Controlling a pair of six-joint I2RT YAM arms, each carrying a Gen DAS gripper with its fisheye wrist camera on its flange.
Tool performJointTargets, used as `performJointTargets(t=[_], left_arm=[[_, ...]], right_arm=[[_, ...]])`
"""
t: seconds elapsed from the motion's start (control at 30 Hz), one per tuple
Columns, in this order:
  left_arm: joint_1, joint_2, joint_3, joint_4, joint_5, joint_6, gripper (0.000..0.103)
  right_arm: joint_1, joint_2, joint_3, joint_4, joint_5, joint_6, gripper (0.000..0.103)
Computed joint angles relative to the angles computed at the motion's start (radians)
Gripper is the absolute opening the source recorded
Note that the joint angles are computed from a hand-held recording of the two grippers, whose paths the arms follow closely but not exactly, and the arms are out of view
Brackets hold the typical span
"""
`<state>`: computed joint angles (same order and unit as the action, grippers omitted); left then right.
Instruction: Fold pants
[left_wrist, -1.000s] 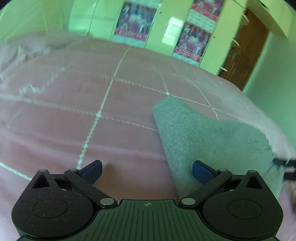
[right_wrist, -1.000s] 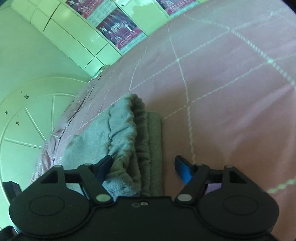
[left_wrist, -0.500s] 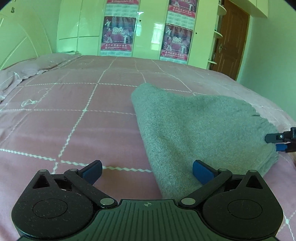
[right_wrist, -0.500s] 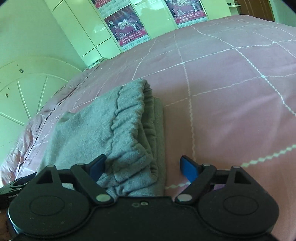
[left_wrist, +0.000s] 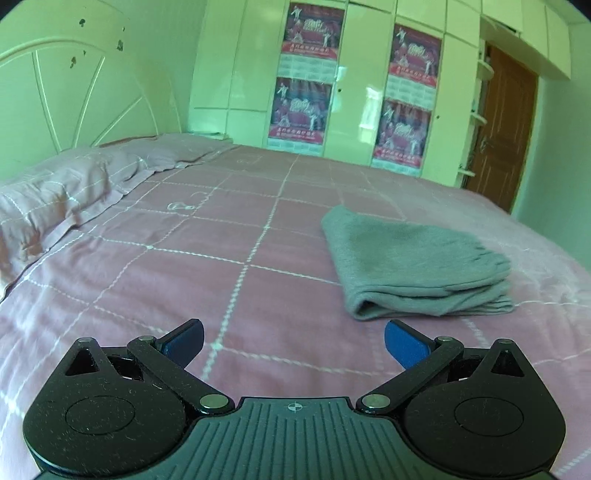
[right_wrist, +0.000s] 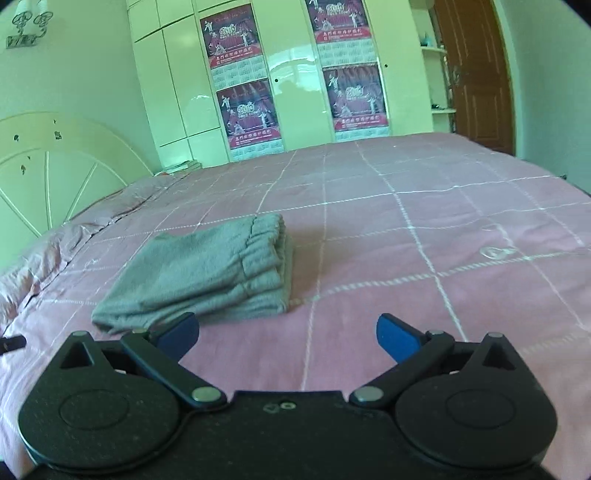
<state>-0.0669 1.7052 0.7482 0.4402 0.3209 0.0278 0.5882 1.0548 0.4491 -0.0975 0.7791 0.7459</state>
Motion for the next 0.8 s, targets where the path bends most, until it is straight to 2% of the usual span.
performJointTargets(t=[0.13,0.23,0.3,0.4,0.47,0.53,0.6,0.7,0.8], left_arm=[[-0.038,-0.204,-0.187,0.049,0.006,-0.028,0.103],[-0.073,-0.345,-0.334,0.115,0.012,-0.003,0.103],[-0.112,-0.459,-0.432,0.145,-0.017,0.001,0.103],[-0.136,-0.624,-0.564,0.174,-0.026,0.013,0.103],[-0.131,-0.71,-0.623,0.157,-0.005,0.004,0.103],[-0.119,-0.735,-0.644,0.119,0.036,0.025,0.103],[-0.126,-0.74,-0.633,0.069,0.013,0.026,0.103],[-0.111,-0.759,-0.643,0.068,0.015,-0.017,0.103],[-0.112,-0.773,-0.655,0.073,0.012,-0.027,0.103]], right_arm=[[0.291,0.065,0.092,-0.263,0.256,0.257,0.097],[0.486,0.204,0.203,-0.54,0.43,0.584,0.097],[0.579,0.339,0.31,-0.802,0.479,0.881,0.097],[0.641,0.476,0.399,-1.026,0.48,1.116,0.097],[0.659,0.464,0.377,-0.963,0.461,1.085,0.097],[0.659,0.497,0.385,-0.965,0.45,1.077,0.097],[0.668,0.53,0.409,-1.008,0.452,1.106,0.097],[0.69,0.573,0.442,-1.092,0.469,1.202,0.097],[0.703,0.597,0.459,-1.121,0.478,1.229,0.097]])
